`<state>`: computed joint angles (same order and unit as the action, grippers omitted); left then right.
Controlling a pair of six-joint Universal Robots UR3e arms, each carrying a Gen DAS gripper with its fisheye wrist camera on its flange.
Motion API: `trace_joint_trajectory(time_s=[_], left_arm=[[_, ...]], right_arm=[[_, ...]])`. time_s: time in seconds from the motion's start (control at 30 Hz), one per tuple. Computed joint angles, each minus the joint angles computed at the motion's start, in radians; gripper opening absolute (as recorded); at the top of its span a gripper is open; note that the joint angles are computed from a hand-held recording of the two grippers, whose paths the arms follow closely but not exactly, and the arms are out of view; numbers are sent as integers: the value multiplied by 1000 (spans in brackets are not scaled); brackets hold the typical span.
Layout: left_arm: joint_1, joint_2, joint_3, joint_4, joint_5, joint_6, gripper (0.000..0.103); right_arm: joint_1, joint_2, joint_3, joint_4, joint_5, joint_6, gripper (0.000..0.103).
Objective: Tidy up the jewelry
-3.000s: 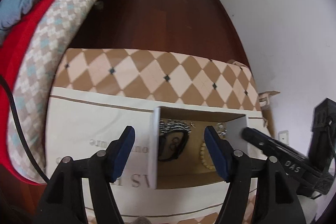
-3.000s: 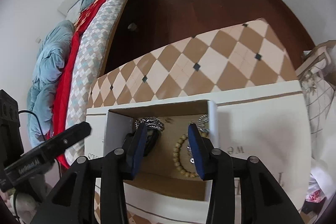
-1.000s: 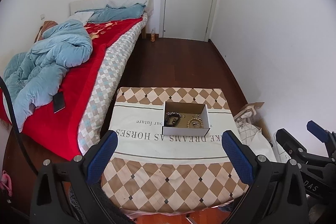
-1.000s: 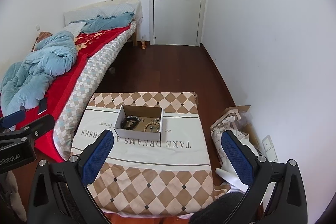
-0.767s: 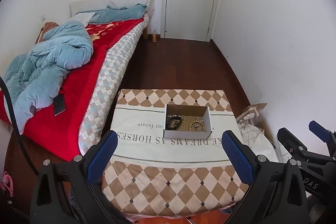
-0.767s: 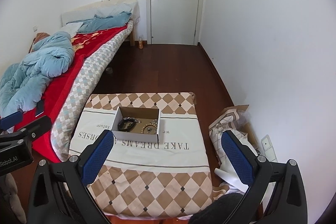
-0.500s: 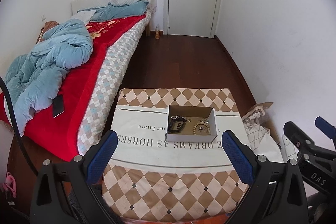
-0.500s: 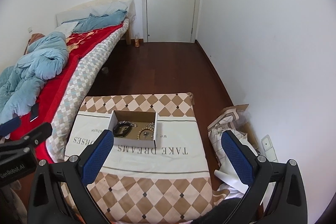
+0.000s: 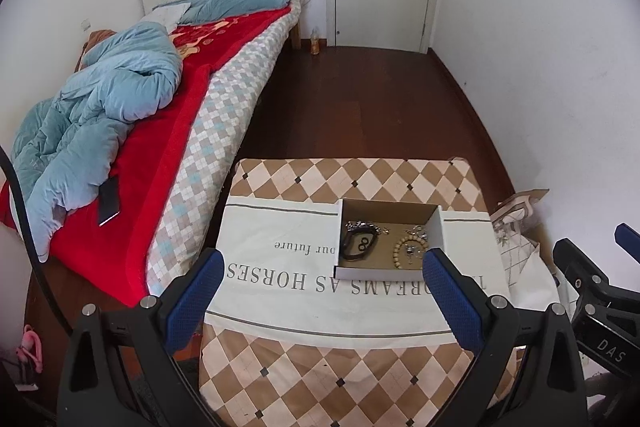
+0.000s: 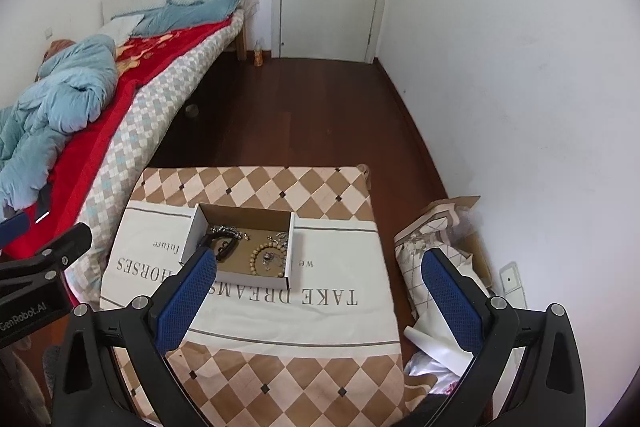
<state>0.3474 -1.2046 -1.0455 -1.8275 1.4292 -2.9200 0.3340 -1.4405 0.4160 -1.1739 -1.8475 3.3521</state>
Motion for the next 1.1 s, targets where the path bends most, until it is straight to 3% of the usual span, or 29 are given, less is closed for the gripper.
trace_joint_trajectory(time_s=[0.4, 1.1], left_arm=[[-38, -26, -64, 49, 39, -29, 101], [-39, -27, -46, 49, 50, -31, 101]], right_arm=[[-23, -30, 158, -84, 53, -10, 103], [-1, -41, 190, -95, 49, 9, 103]])
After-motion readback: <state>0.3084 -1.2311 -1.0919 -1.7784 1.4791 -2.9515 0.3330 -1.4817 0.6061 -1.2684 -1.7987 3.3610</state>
